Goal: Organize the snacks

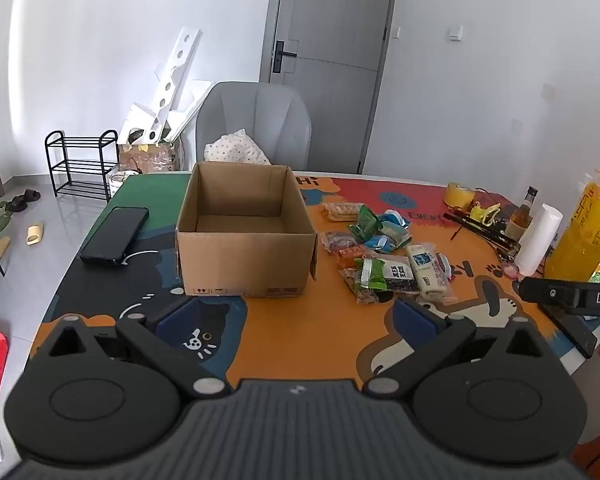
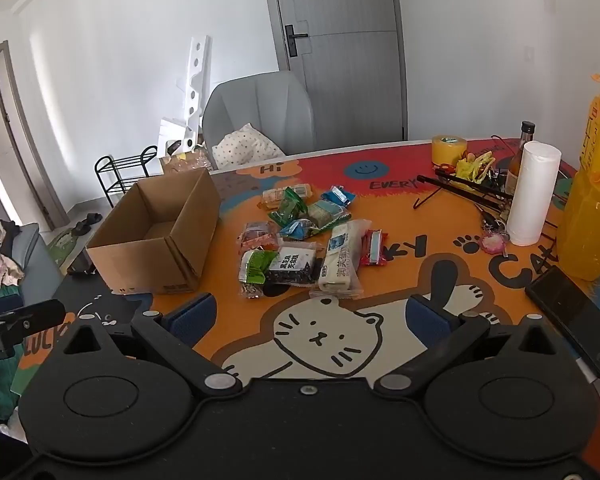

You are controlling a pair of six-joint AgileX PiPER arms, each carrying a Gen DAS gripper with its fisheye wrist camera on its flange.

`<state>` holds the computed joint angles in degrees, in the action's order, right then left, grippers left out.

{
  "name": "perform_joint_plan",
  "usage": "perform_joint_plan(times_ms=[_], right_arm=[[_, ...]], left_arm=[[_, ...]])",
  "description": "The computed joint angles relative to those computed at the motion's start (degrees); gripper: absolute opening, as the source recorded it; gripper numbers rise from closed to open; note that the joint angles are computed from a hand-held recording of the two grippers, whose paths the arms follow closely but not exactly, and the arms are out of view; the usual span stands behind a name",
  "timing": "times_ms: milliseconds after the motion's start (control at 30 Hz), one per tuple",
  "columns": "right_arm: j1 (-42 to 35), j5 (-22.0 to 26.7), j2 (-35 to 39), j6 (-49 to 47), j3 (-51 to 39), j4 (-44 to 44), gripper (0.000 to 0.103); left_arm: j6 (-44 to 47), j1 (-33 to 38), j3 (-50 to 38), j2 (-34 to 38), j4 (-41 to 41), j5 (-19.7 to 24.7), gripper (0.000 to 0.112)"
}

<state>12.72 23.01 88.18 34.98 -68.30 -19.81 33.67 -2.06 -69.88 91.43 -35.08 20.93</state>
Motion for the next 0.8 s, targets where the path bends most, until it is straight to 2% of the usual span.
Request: perform_joint_plan(times_ms=[800], right_arm=[[0.0,-0.1,-0.5,0.5,0.5,-0.5,0.103]], left_arm=[[-0.1,0.2,-0.3,0.0,0.0,0.6,0.103]])
